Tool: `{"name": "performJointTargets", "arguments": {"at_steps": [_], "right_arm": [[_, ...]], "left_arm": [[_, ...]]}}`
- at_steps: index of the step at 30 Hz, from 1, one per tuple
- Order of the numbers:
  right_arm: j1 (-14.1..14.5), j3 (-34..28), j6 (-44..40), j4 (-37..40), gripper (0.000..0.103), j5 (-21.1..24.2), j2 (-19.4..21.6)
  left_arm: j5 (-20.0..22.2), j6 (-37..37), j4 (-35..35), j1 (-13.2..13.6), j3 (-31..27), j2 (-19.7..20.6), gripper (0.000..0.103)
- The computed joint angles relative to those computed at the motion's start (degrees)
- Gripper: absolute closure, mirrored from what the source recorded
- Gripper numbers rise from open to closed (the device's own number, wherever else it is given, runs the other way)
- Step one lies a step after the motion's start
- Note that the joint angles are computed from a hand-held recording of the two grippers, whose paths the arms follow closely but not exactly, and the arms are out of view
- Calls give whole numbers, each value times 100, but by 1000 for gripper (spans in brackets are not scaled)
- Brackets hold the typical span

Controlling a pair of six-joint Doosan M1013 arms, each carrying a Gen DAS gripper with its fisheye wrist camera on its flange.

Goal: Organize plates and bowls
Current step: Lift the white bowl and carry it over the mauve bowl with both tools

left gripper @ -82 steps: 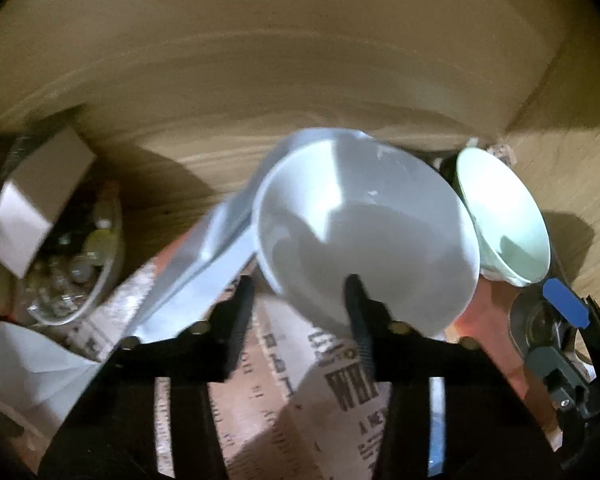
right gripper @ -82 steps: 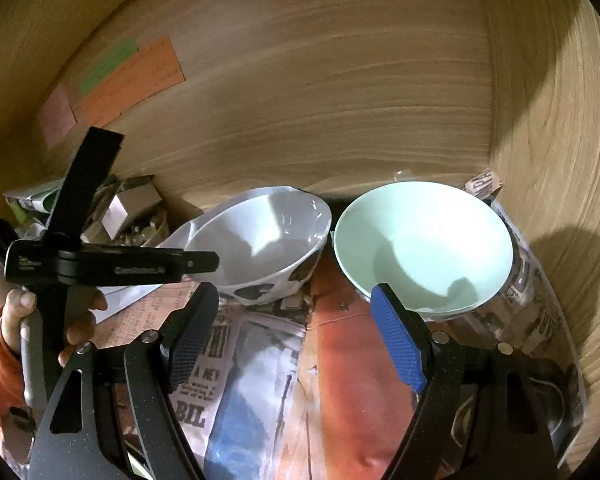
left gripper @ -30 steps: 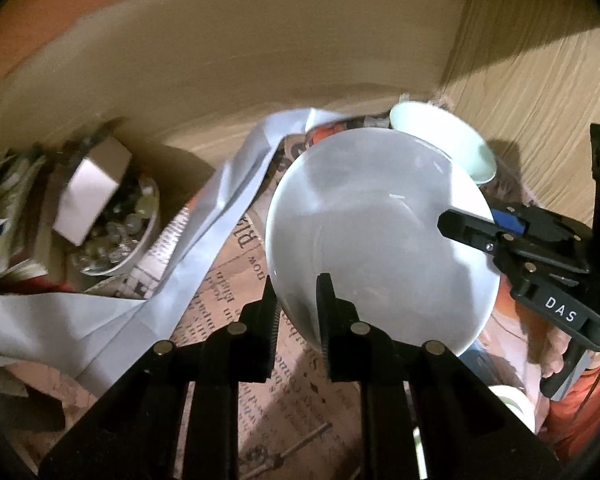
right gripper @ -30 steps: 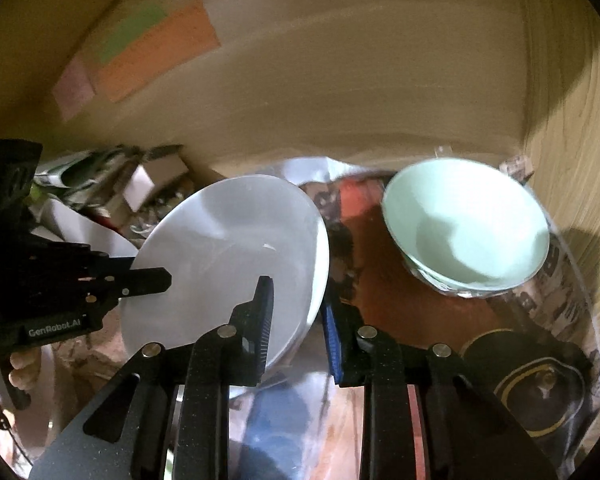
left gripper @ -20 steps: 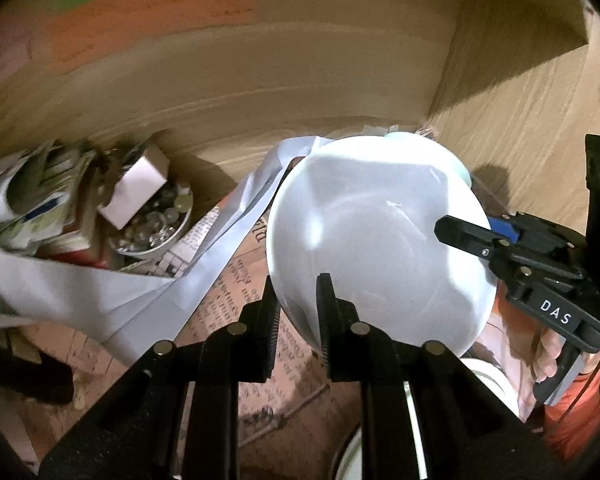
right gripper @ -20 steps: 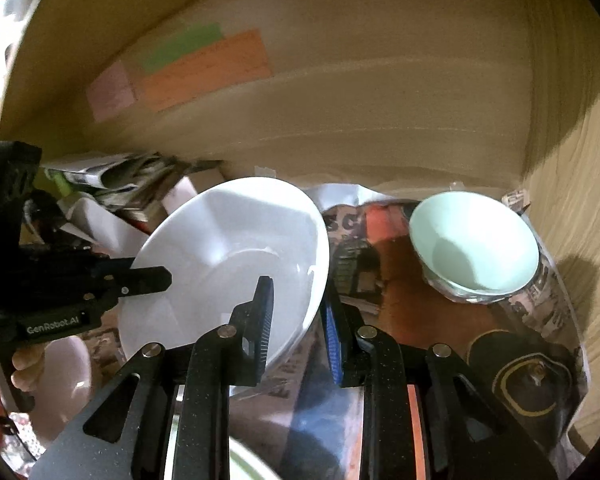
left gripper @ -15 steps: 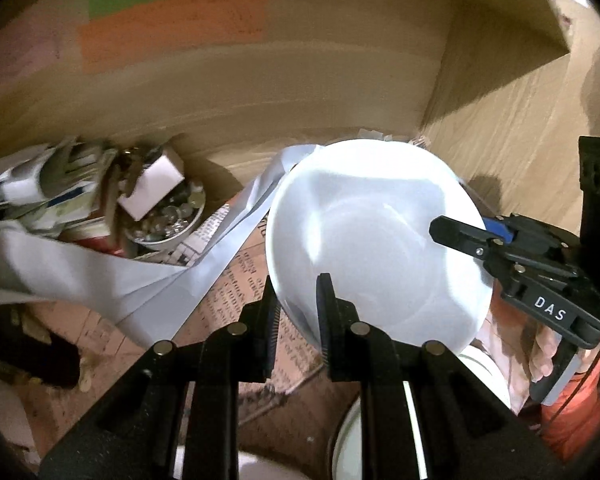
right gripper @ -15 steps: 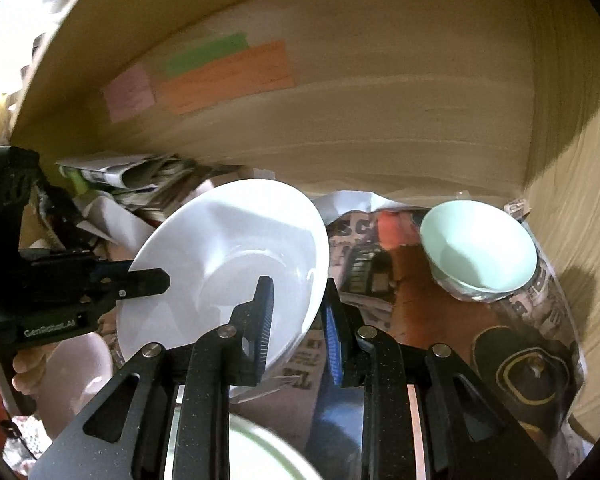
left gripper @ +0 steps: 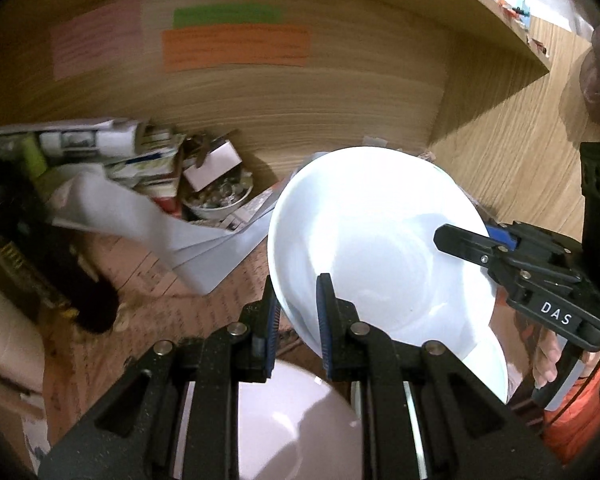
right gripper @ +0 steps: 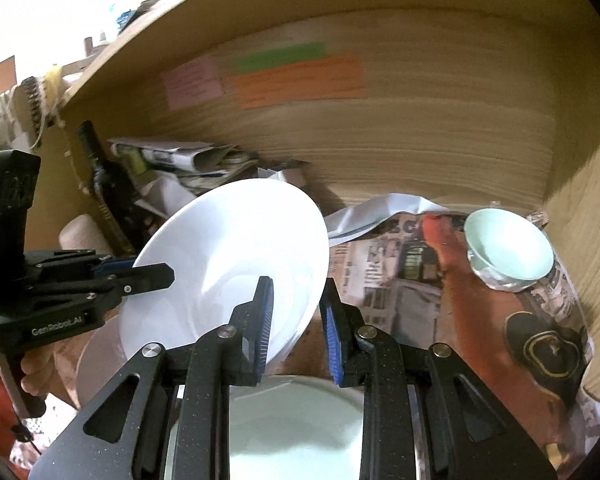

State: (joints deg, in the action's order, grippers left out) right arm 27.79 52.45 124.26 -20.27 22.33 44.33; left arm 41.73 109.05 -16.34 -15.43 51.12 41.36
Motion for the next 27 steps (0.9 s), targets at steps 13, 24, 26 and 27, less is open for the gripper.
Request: {"name": "performJointTargets", "arguments": {"at_steps": [13, 24, 26, 27], "right_arm": [[200, -8, -581, 574, 80, -110, 61], [314, -142, -1208, 1171, 80, 69, 202], [322, -194, -1357, 1342, 80, 115, 247], [325, -224, -1429, 1425, 80, 144, 269]], "left_arm": [[-716, 1, 54, 186, 1171, -621, 86], [-879, -66, -94, 342, 1695, -856, 86], [-903, -115, -74, 368, 1766, -883, 86], [-907, -147, -49, 379, 1785, -886, 86]]}}
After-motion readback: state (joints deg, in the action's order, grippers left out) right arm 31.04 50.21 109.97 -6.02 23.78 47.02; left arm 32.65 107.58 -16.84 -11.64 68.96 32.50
